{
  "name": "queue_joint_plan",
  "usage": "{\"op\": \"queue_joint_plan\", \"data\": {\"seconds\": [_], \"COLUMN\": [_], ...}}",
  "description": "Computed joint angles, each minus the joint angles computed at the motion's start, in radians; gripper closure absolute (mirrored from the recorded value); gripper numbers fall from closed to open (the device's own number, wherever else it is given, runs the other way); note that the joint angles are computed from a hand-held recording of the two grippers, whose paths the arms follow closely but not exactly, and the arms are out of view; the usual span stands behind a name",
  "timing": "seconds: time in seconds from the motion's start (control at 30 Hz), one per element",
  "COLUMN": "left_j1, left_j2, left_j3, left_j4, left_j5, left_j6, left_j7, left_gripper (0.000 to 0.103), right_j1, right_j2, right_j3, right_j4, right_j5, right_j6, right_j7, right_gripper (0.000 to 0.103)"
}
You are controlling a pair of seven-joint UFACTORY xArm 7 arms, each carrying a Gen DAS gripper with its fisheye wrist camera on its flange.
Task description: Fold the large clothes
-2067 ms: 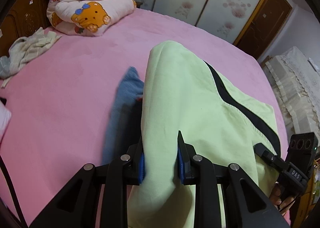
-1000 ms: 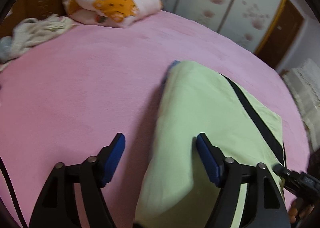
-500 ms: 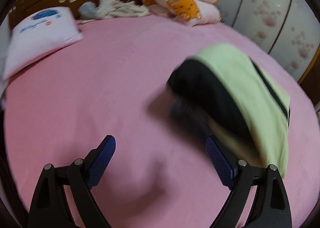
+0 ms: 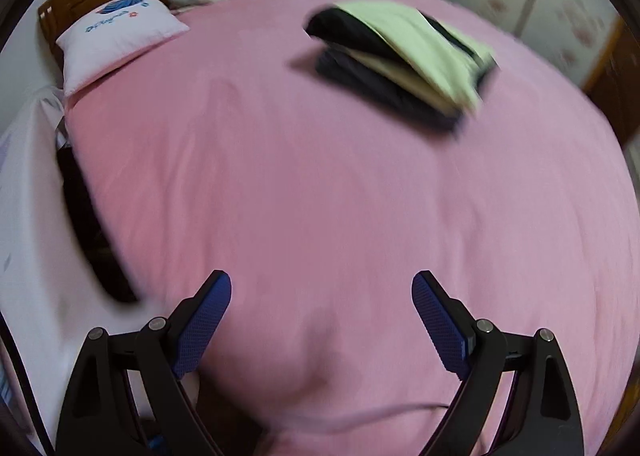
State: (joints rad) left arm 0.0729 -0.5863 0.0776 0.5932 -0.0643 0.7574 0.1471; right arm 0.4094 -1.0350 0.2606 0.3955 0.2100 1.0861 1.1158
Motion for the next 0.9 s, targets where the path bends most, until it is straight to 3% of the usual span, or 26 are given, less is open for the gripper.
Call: {"op": "queue_joint_plan", "data": {"seconds": [0.17,0.27,0.3,0.37,0.6,0.77,0.9], "left_j1": [-0.018,-0.062,-0.086,-0.151,-0.263,-0.325,-0.326], "left_j2": [-0.453,-0.609,-0.623,-0.629,-0.541,-0.495,-0.538], "left_j3": [-0.013,-0.011,-0.014,-0.047,-0.120,-0.128,-0.146], "left_j4": [-0.109,-0.081,-0.062,-0.007,0.187,0.337,0.372], "left_j5": [-0.006,-0.072,-0.086,-0.099,-0.201,-0.218,-0.176], "left_j6": [0.412,0.589,0.611,0.663,0.669,0.778,0.797], "left_j7": [0.009,-0.024,-0.018,0.016,-0.023,-0.031,-0.003], "left_gripper": [0.012,0.012,0.012,0.012,0.012,0.012,0.011], "right_j1": [0.018,-0.021,-0.044,-0.084,-0.169,-0.259,-0.349], "right_j2": [-0.326,-0.414,-0.427,-0.422,-0.323,-0.256,-0.260], "right_j3": [0.008,-0.005,-0.010,-0.015,-0.040,-0.027,0.010], "right_j4": [0.076,0.187,0.241,0.323,0.555,0.711,0.777], "right_j5": [-0.059,-0.090,-0.114,-0.157,-0.216,-0.146,-0.110], "right_j6": [0.451,0.643,0.696,0.733,0.789,0.844,0.862], "right_j7": [0.025,0.020,0.017,-0.009,-0.152,-0.164,-0.149], "right_gripper": [0.035,0.030,0.028,0.026,0.025,0.025,0.025]}}
